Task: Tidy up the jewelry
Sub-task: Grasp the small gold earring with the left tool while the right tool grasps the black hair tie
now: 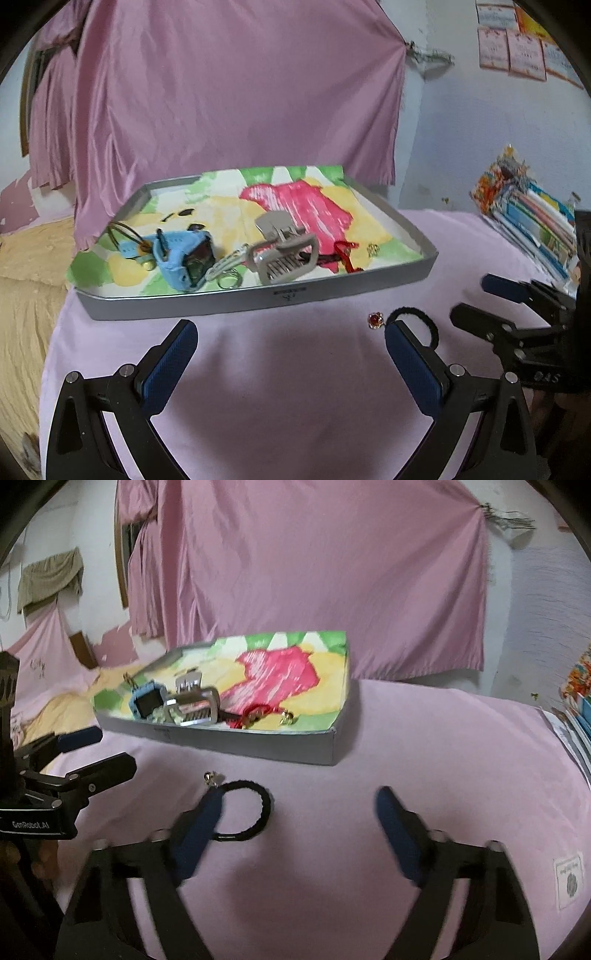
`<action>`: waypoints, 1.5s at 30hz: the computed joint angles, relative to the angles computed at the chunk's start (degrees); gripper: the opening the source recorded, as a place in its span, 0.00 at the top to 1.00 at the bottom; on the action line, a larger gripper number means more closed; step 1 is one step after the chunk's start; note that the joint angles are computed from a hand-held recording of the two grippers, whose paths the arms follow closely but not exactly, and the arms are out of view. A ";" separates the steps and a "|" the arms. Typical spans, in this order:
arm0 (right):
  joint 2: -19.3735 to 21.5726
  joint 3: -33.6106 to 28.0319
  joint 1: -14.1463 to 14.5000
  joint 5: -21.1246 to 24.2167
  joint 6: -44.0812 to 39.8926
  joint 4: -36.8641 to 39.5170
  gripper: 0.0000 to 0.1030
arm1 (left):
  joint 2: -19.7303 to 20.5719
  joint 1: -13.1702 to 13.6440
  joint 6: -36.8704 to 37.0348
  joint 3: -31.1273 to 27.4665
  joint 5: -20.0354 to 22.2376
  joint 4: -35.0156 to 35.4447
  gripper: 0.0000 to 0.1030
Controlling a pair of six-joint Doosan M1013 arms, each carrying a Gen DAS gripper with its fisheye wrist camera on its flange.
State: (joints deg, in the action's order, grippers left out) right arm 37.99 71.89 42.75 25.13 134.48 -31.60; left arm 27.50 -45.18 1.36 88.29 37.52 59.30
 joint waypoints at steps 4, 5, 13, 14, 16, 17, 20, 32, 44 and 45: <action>1.36 -2.53 -0.47 2.42 -11.12 9.77 0.44 | 0.53 0.91 6.11 -1.06 -2.39 -6.32 0.06; 1.70 -3.18 -0.53 3.26 -12.93 11.15 0.48 | 0.72 1.12 7.72 -1.38 -2.81 -7.97 0.10; 4.03 -7.73 -0.42 9.91 -22.13 16.60 0.58 | 2.15 2.33 17.81 -3.89 -3.78 -19.10 0.20; 4.21 -8.16 -0.36 10.50 -22.99 16.68 0.60 | 2.34 2.42 18.61 -4.22 -3.66 -19.92 0.22; 4.32 -8.51 -0.53 11.02 -23.92 17.26 0.61 | 2.74 2.52 20.33 -4.93 -3.41 -21.71 0.25; 4.36 -8.68 -0.64 11.26 -24.64 17.86 0.63 | 2.87 2.55 20.91 -5.16 -3.34 -22.29 0.26; 4.30 -8.79 -0.80 11.75 -24.95 17.05 0.69 | 3.23 2.59 22.37 -5.81 -3.18 -23.49 0.29; 3.91 -8.12 -1.57 11.61 -24.10 15.49 0.83 | 5.31 2.47 28.94 -9.36 -1.57 -27.11 0.50; 3.96 -8.07 -1.86 10.56 -29.32 20.56 0.95 | 6.23 2.24 35.11 -11.05 -1.41 -29.78 0.89; 3.94 -8.02 -1.91 10.45 -29.67 20.98 0.95 | 6.15 2.30 35.42 -10.89 -1.86 -30.18 0.89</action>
